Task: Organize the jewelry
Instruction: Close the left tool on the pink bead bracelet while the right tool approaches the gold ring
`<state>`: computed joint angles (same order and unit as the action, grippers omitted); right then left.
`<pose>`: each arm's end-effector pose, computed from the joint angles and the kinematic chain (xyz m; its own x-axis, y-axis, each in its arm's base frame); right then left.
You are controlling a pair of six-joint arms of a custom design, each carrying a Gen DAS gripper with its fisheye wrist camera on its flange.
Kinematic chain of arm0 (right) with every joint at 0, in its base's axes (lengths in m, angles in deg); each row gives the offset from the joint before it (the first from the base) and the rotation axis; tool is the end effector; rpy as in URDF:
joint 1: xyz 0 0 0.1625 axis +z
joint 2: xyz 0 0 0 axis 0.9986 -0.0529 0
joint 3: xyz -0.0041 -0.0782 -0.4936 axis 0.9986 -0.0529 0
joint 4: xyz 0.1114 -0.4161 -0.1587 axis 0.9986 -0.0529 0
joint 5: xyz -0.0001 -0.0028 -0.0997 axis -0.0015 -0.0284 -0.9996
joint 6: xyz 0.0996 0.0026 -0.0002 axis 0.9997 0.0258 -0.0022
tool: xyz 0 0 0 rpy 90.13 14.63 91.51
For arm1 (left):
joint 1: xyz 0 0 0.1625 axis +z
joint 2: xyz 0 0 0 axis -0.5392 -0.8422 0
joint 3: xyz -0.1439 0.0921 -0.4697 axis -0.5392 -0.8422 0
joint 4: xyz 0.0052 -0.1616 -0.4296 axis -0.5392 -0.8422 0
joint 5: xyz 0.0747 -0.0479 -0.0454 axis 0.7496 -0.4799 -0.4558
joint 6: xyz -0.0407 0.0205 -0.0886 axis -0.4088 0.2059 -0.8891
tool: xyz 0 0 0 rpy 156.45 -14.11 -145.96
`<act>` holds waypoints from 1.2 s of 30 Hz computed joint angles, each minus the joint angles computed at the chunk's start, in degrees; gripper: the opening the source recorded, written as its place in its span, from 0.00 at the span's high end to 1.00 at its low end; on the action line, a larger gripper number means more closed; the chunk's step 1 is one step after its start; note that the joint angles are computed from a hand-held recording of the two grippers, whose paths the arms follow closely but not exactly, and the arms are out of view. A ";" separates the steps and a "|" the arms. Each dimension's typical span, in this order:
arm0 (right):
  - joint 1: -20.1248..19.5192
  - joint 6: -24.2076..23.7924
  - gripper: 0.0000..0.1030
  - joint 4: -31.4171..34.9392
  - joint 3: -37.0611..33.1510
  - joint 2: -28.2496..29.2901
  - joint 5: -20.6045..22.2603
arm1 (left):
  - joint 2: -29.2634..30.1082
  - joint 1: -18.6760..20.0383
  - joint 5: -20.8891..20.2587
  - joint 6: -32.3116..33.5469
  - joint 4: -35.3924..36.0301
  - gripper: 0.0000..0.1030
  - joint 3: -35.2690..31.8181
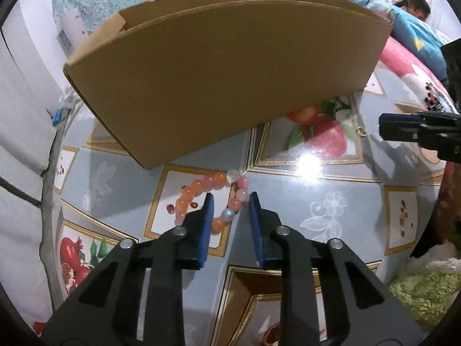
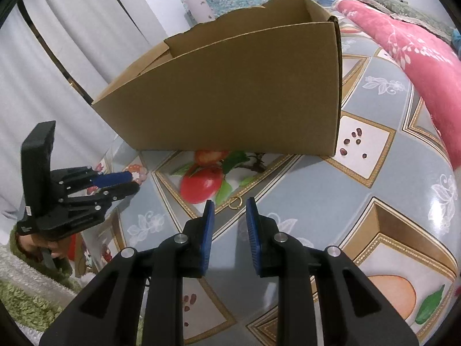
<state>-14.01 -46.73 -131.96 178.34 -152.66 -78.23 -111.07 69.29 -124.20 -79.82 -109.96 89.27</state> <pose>-0.0313 -0.6000 0.2530 -0.7246 -0.6580 0.2050 -0.6884 0.6775 -0.2588 -0.2922 -0.4831 -0.0338 -0.6735 -0.0497 -0.7375 0.3500 0.8574 -0.3773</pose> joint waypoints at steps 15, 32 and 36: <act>1.13 -2.64 0.78 -6.28 1.53 0.79 -2.45 | 0.94 0.88 -0.91 0.14 -2.22 0.92 -1.77; 3.05 -5.21 0.67 -11.87 2.54 2.82 -6.39 | 1.53 1.19 -0.82 -1.32 -1.63 0.92 -2.49; 2.93 -4.94 0.67 -12.33 2.85 2.88 -6.00 | 1.63 1.15 -0.76 -1.46 -1.50 0.92 -2.62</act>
